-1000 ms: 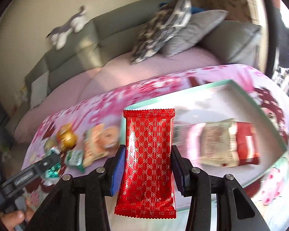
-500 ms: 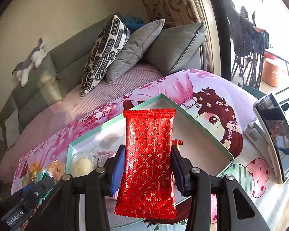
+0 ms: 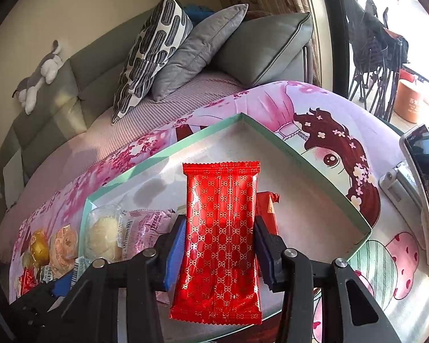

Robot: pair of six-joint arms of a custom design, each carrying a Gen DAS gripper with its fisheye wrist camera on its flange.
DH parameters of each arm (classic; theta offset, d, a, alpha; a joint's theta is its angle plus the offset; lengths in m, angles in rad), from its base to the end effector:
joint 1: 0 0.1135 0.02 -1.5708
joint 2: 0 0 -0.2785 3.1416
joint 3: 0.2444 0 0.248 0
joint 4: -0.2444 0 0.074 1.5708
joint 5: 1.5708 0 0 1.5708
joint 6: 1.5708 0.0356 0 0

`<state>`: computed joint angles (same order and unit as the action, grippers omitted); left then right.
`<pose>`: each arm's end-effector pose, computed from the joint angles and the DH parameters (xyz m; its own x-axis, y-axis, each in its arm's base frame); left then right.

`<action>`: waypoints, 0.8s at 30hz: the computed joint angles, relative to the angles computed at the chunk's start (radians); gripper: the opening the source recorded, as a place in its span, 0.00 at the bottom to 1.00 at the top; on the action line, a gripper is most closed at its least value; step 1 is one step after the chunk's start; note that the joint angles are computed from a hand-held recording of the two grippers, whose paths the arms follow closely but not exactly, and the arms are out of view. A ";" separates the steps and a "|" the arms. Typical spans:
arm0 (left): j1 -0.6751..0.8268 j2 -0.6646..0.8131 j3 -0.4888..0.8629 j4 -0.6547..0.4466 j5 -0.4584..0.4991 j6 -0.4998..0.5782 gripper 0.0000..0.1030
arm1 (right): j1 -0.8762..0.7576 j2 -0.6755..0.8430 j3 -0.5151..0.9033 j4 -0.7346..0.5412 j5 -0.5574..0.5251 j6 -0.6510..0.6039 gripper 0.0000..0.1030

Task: Organize snacks
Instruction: 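Lift both held packets and carry them over the white tray, then lower both packets into the tray and open both grippers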

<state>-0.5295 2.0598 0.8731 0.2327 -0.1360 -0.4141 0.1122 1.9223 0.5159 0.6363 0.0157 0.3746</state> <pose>0.3130 -0.1776 0.0696 -0.8186 0.0172 -0.5740 0.1129 0.9849 -0.1315 0.2914 0.0323 0.0711 -0.6807 0.2915 -0.6721 0.1594 0.9544 0.2525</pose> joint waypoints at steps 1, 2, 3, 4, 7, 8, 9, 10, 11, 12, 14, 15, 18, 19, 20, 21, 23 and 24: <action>0.001 0.008 0.004 0.003 0.000 0.002 0.50 | -0.001 0.009 0.006 -0.002 -0.005 0.003 0.47; 0.003 0.014 0.013 0.001 0.001 0.003 0.50 | -0.001 0.013 0.008 0.000 -0.003 0.003 0.47; 0.006 0.020 0.018 0.000 0.002 0.004 0.50 | 0.001 0.014 0.012 -0.003 -0.002 0.000 0.47; 0.010 0.025 0.025 -0.002 0.005 0.006 0.50 | 0.001 0.015 0.013 -0.003 -0.003 -0.001 0.47; 0.024 0.057 0.054 -0.010 0.026 0.002 0.50 | 0.001 0.019 0.016 -0.001 -0.004 -0.001 0.47; 0.024 0.068 0.066 -0.011 0.026 0.004 0.50 | 0.001 0.020 0.017 0.000 -0.003 -0.003 0.47; 0.024 0.073 0.074 -0.015 0.023 0.006 0.50 | 0.001 0.022 0.020 0.001 -0.001 -0.005 0.47; 0.022 0.075 0.079 -0.020 0.021 0.007 0.50 | 0.002 0.025 0.022 0.000 0.003 -0.007 0.47; 0.023 0.082 0.088 -0.024 0.022 0.010 0.50 | 0.004 0.028 0.026 -0.001 0.008 -0.010 0.47; 0.022 0.088 0.095 -0.028 0.019 0.009 0.50 | 0.006 0.030 0.030 -0.002 0.013 -0.011 0.47; 0.022 0.094 0.106 -0.033 0.011 0.014 0.50 | 0.012 0.033 0.035 -0.004 0.025 -0.014 0.47; 0.024 0.095 0.108 -0.033 0.012 0.013 0.50 | 0.015 0.034 0.037 -0.005 0.029 -0.018 0.48; 0.030 0.099 0.114 -0.033 0.024 0.016 0.52 | 0.024 0.039 0.045 -0.010 0.047 -0.031 0.49; 0.033 0.100 0.115 -0.031 0.031 0.020 0.57 | 0.026 0.040 0.047 -0.011 0.053 -0.035 0.50; 0.033 0.098 0.111 -0.027 0.038 0.019 0.58 | 0.028 0.042 0.047 -0.009 0.056 -0.037 0.53; 0.032 0.098 0.111 -0.028 0.038 0.021 0.58 | 0.029 0.042 0.047 -0.006 0.060 -0.037 0.58; 0.027 0.096 0.112 -0.034 0.032 0.022 0.59 | 0.030 0.044 0.047 -0.003 0.056 -0.041 0.63; 0.026 0.096 0.112 -0.036 0.030 0.023 0.59 | 0.032 0.044 0.047 -0.002 0.054 -0.044 0.66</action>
<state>-0.5038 2.1559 0.9856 0.1968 -0.1065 -0.3913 0.1446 1.9661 0.5627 0.6341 0.0701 0.3304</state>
